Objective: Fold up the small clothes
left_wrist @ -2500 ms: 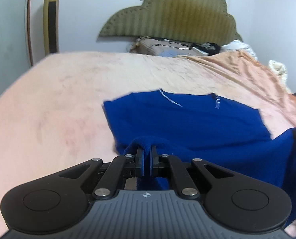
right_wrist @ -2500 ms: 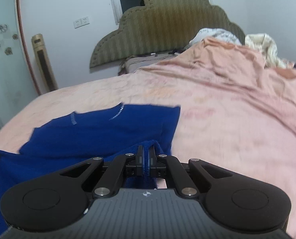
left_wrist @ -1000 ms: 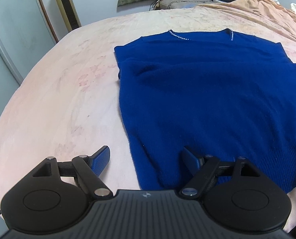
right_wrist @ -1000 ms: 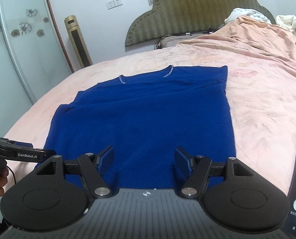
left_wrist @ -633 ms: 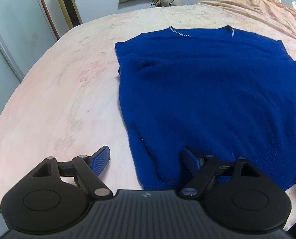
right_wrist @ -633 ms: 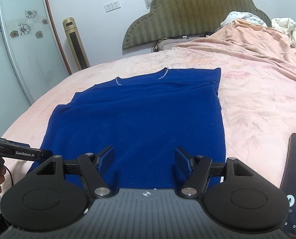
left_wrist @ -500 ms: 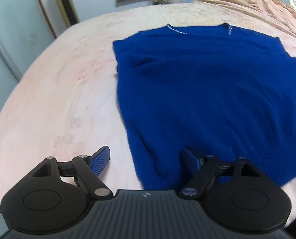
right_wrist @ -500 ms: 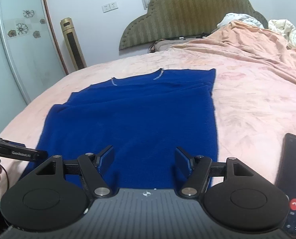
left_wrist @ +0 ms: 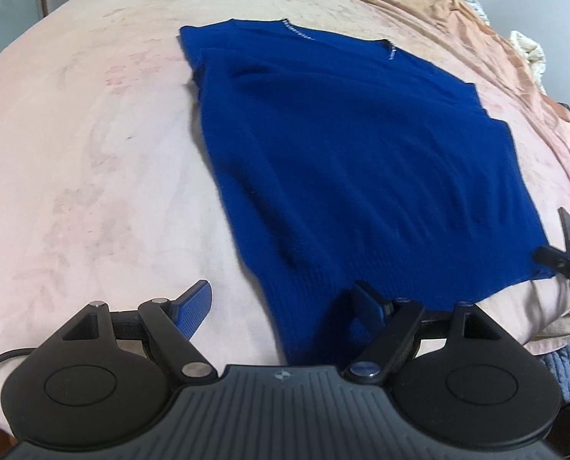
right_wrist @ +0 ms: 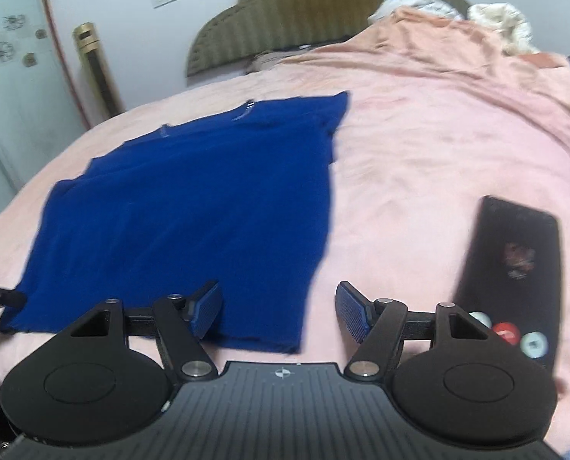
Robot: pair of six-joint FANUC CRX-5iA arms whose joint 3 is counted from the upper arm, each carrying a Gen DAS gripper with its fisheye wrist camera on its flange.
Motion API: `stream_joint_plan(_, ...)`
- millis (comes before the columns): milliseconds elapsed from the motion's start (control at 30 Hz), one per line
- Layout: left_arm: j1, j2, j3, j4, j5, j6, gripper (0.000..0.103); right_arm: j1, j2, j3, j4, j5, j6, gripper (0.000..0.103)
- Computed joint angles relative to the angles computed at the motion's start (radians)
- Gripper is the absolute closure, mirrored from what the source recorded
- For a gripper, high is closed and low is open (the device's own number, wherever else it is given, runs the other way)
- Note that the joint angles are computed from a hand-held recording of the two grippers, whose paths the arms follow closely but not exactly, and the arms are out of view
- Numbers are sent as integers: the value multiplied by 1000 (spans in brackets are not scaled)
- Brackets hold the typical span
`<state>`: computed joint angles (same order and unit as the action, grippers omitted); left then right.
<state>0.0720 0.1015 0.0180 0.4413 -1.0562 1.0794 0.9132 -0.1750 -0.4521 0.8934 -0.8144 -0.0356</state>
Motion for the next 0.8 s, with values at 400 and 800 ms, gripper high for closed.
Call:
stream_joint_plan(400, 26, -19, -99, 238, 25, -149, 93, -54, -36, -72, 93, 182, -171, 88)
stream_joint_plan(800, 190, -181, -176, 550, -106, -518, 93, -16, -237, -117, 168, 298, -76, 89)
